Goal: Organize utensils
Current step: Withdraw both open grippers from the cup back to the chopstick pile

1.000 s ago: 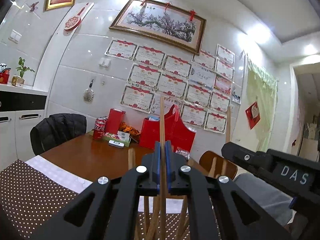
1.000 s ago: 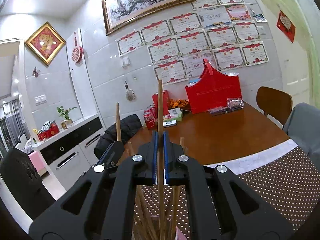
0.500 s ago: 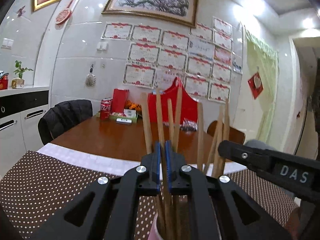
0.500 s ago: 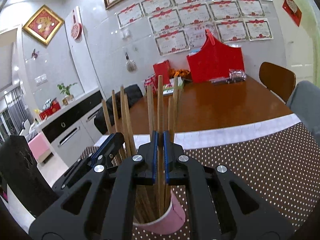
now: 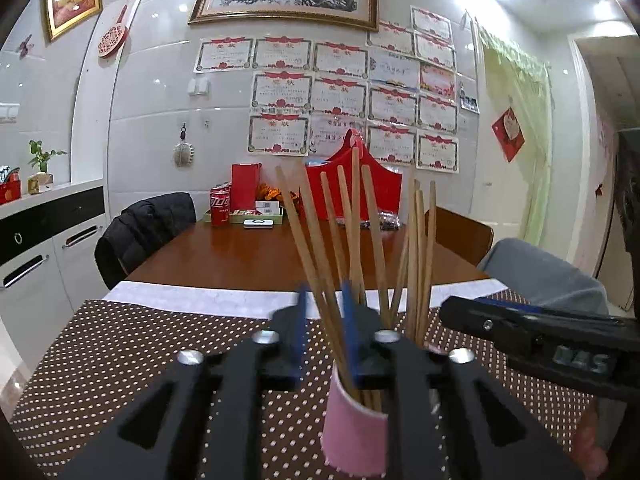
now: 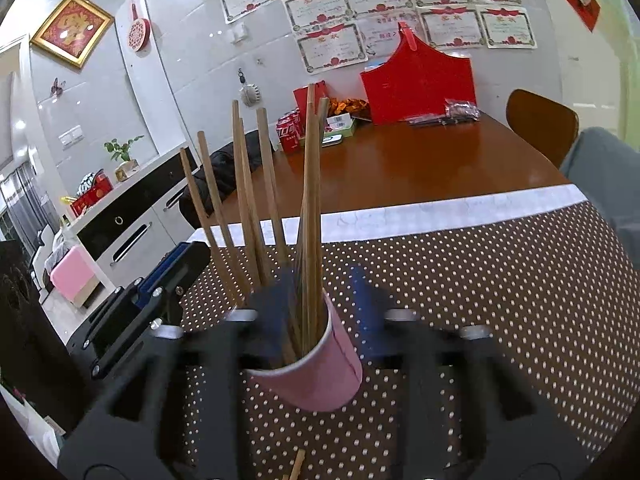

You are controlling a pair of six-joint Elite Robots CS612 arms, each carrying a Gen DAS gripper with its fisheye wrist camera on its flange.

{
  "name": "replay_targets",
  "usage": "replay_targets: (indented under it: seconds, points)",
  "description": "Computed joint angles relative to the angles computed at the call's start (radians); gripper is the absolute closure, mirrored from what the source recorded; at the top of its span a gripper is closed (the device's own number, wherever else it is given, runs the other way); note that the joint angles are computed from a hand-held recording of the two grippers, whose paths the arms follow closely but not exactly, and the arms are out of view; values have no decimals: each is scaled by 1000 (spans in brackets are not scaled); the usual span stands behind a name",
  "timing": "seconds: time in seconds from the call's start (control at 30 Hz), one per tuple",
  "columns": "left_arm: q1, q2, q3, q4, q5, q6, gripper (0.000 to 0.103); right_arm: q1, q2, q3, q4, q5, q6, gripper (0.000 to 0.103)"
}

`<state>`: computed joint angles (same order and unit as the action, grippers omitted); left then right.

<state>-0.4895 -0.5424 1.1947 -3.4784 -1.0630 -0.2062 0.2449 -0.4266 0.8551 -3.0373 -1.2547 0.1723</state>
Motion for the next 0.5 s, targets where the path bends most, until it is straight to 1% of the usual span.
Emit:
replay_targets:
  seconds: [0.1, 0.17, 0.23, 0.3, 0.37, 0.43, 0.5]
  points:
    - [-5, -25, 43, 0, 2, 5, 81, 6, -30, 69, -87, -45, -3, 38]
    - [-10, -39, 67, -2, 10, 2, 80, 6, -49, 106, -115, -48, -5, 38]
    - [-15, -56, 95, -6, 12, -1, 74, 6, -64, 134, -136, -47, 0, 38]
    - [-20, -70, 120, -18, 17, 0, 65, 5, -84, 169, -157, -50, -4, 38]
    - [-28, -89, 152, -34, 25, 4, 61, 6, -100, 200, -175, -53, -2, 36]
    - [-35, -105, 180, -42, 28, 6, 60, 4, -123, 242, -200, -50, 3, 32]
    - [-41, -121, 206, -44, 36, 1, 53, 5, -143, 281, -224, -51, 3, 30]
